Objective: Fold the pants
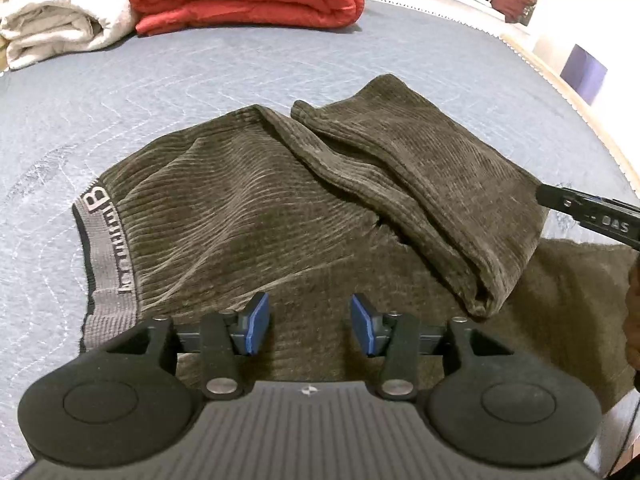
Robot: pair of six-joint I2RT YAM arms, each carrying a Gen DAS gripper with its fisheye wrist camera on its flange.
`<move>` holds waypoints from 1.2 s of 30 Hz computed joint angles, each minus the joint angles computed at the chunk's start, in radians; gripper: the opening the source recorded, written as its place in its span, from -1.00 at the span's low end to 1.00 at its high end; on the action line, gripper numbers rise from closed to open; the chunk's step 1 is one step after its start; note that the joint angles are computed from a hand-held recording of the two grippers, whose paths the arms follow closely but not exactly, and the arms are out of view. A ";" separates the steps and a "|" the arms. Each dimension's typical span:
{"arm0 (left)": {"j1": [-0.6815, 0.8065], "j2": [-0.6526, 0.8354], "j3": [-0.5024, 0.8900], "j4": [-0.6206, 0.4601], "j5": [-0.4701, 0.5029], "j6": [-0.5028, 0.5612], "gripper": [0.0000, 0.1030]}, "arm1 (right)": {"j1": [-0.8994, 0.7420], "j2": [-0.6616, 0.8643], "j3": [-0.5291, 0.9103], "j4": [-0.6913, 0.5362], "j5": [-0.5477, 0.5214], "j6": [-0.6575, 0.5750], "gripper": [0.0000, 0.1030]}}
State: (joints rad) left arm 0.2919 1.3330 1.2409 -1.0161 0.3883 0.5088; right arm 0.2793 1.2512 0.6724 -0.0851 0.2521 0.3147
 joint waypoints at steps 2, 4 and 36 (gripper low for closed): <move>-0.015 0.003 0.003 0.001 0.001 -0.015 -0.03 | -0.033 0.028 0.005 0.038 -0.003 -0.033 0.04; -0.028 0.003 0.002 0.002 0.002 -0.019 0.00 | -0.083 0.065 0.007 0.094 0.013 -0.064 0.24; -0.001 0.046 0.003 0.034 -0.049 0.008 0.13 | -0.241 0.348 0.101 0.295 -0.038 -0.346 -1.00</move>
State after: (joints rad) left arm 0.2911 1.3789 1.2436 -0.9823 0.3390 0.5166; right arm 0.0386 1.5990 0.7736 0.2098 0.2140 -0.0312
